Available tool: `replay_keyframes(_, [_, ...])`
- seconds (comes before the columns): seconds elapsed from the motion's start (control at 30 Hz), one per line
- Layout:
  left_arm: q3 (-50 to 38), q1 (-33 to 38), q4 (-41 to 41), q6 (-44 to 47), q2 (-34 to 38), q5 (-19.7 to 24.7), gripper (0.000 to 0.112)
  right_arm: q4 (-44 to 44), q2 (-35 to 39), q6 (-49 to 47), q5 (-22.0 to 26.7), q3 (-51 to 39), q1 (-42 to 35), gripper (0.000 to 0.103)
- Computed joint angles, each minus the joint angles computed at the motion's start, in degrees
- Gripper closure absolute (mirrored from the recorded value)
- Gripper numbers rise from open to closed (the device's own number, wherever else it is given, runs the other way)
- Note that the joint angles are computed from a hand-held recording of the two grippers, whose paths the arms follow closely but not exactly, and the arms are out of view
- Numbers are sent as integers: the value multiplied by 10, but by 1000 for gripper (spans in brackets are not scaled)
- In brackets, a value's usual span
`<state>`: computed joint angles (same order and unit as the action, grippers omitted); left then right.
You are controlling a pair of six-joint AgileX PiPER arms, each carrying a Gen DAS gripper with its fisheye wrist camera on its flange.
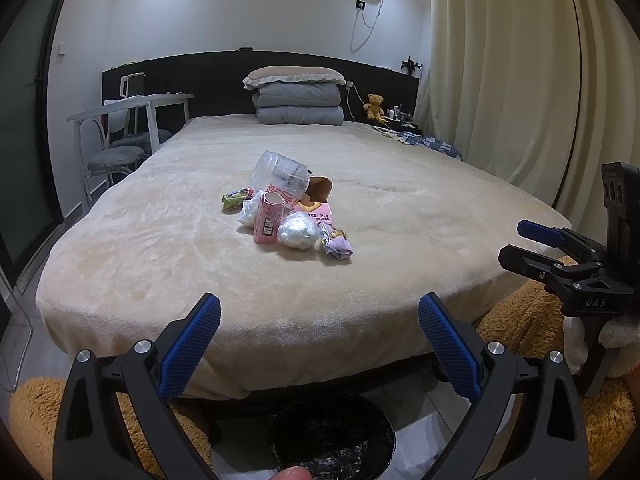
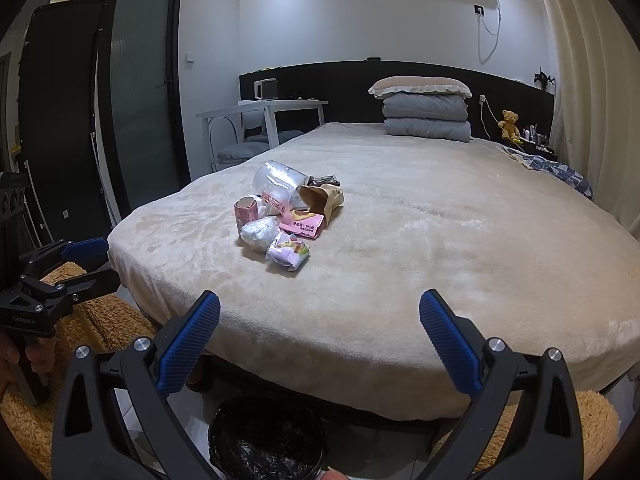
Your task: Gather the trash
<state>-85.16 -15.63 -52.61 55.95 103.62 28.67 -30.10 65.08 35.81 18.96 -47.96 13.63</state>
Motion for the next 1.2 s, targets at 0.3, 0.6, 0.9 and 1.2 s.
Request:
replay_keyframes(0.3, [-1,-5,7,-2,1,-2,16,-8,7,7,-3,4,4,4])
replay_keyframes(0.6, [9,-9,13,-6,-8,-7,16,-13,7,12,-3,4,5,4])
replay_keyframes(0.9, [9,-10,17,-13,-8,-10,16,-13,9,10,1,1,6,4])
replay_keyframes(1.2, [3,-7,31,-34,-5,0,16,63,29,-72,9,-19,-4,4])
